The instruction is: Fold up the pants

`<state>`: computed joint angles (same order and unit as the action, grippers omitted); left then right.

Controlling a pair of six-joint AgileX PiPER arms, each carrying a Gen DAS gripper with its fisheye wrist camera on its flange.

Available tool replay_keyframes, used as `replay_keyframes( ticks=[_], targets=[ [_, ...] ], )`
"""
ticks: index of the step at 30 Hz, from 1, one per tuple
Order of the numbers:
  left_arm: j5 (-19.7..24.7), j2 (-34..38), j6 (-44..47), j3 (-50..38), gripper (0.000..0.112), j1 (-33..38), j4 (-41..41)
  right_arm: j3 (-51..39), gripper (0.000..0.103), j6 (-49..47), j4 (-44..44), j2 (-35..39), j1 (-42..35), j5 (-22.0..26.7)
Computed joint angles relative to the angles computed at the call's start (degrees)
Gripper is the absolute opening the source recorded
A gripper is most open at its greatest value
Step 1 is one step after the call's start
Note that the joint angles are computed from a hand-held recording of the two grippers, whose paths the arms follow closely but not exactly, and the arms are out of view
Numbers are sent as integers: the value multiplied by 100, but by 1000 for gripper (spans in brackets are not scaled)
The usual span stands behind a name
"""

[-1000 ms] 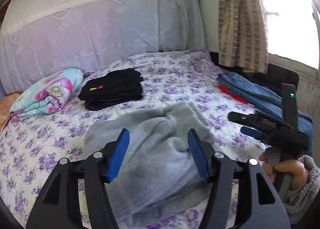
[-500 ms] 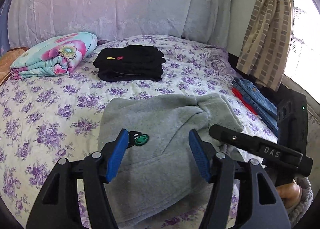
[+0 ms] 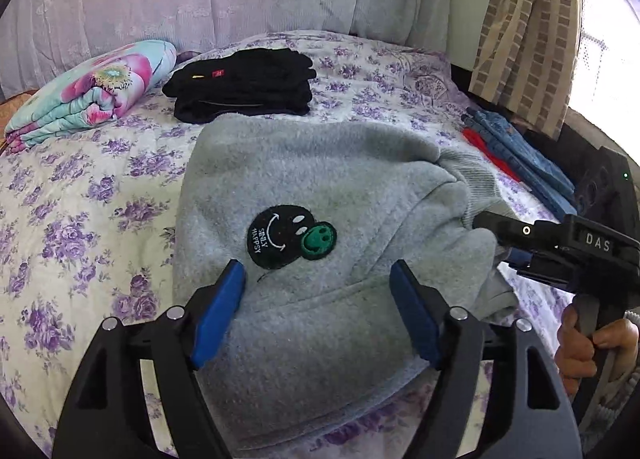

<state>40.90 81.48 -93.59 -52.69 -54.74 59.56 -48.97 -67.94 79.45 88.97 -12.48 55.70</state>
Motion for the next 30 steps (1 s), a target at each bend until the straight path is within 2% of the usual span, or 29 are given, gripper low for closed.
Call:
replay_keyframes(
  ticks=[3,6,10,11,13,14,16,18,19,22,23,24,26,29,30],
  targets=[
    [129,-306,-397,127,72,-204,359,159,54,-247,294,-837,-62,-243],
    [236,-385,-466,-14,72,-465,730,-437,57,39,97,-968,269,93],
    [-251,-67,29,-336,73,-450,578,-1569,58,829,57,-118,953,868],
    [-365,68,146,-374,73,-390,436,-1814,60,1078,59,187,1115,921],
    [-640,379,307,-374,73,-234,96,-2154,69,1530,-170,698,1368,699],
    [-578,499,236,-352,73,-269,197,-2256,71,1780,-352,946,1456,486],
    [-107,757,-67,-288,74,-639,847,-2219,67,1684,-460,1254,1464,214],
    [352,1027,-53,-405,75,-922,1067,-2143,39,1382,-509,1329,1421,63],
    [434,1091,38,-483,76,-949,1020,-2204,38,1459,-528,1375,1339,257],
    [168,898,-81,-343,78,-835,1059,-2290,39,1814,-671,1306,1207,586],
    [183,800,-155,-294,78,-851,1058,-2262,45,1844,-726,1139,1231,548],
    [205,669,-226,-222,78,-887,1059,-2210,59,1820,-779,940,1278,472],
    [238,285,-461,46,79,-1007,1213,-2290,77,1850,-985,584,1535,247],
    [846,-225,-1000,479,87,-1320,1492,-3159,79,2192,-1291,794,1899,659],
    [856,-417,-1042,609,87,-1285,1378,-3599,81,2485,-1392,1035,2045,894]
  ],
)
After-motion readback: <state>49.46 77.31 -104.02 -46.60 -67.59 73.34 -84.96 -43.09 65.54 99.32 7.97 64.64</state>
